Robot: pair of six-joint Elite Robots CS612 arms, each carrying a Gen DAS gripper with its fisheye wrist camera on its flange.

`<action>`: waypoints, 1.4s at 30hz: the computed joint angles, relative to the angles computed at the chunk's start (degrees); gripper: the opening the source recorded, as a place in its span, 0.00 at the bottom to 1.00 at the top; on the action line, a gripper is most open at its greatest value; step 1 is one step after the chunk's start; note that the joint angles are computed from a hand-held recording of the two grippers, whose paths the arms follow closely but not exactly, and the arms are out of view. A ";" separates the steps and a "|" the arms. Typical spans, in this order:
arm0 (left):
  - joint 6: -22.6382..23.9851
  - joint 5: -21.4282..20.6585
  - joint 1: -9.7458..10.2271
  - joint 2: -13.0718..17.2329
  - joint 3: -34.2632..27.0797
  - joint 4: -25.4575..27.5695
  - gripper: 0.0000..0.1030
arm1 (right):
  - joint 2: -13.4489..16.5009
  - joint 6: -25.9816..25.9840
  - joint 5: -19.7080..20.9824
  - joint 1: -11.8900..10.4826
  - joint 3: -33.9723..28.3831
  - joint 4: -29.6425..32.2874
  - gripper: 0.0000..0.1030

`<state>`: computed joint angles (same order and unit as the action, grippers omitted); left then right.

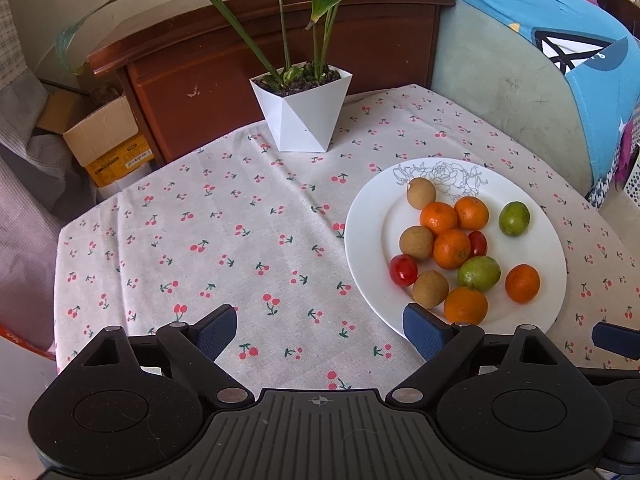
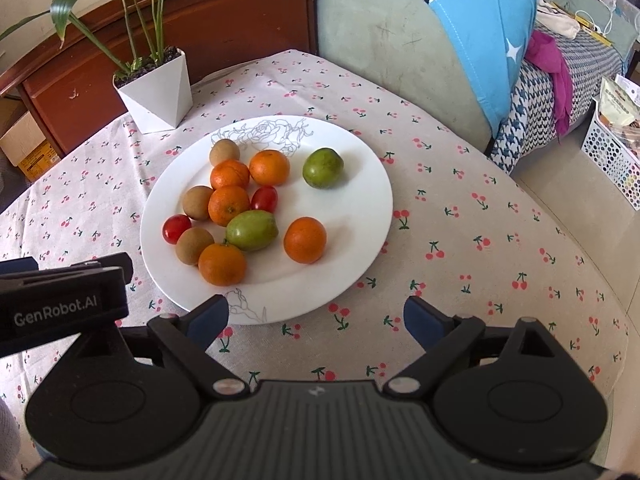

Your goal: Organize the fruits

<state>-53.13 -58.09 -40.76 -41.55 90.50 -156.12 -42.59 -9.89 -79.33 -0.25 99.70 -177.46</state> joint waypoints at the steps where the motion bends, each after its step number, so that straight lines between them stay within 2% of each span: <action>1: -0.14 0.44 -0.05 -0.07 0.09 0.12 0.89 | -0.04 0.59 -0.07 -0.11 0.12 -0.09 0.91; 5: -0.36 2.22 -0.34 -0.36 0.47 0.78 0.89 | -0.26 3.45 -0.25 -0.58 0.86 -0.91 0.91; 10: -1.61 1.80 -0.82 -0.94 1.89 0.25 0.89 | -0.54 6.40 0.22 -1.08 2.11 -2.71 0.91; 16: -3.36 2.48 -1.92 -1.42 3.08 1.97 0.89 | -0.97 5.96 0.37 -0.97 4.01 -5.47 0.91; 21: -5.62 2.21 -2.29 -2.18 4.60 1.83 0.89 | -1.31 5.88 2.03 -1.25 5.67 -7.15 0.91; 29: -9.27 2.62 -2.89 -3.51 7.36 1.99 0.89 | -1.39 1.02 2.74 -0.79 8.36 -10.32 0.91; 38: -12.97 2.59 -3.28 -5.02 10.48 1.39 0.90 | -0.75 -6.14 6.01 -0.20 10.87 -13.56 0.91; 42: -13.85 3.05 -3.42 -5.46 11.47 1.17 0.90 | 0.05 -7.75 7.18 0.25 11.29 -15.14 0.92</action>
<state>-66.98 -55.04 -44.18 -47.02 101.97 -154.94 -42.53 -17.65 -72.15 -0.01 111.00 -192.60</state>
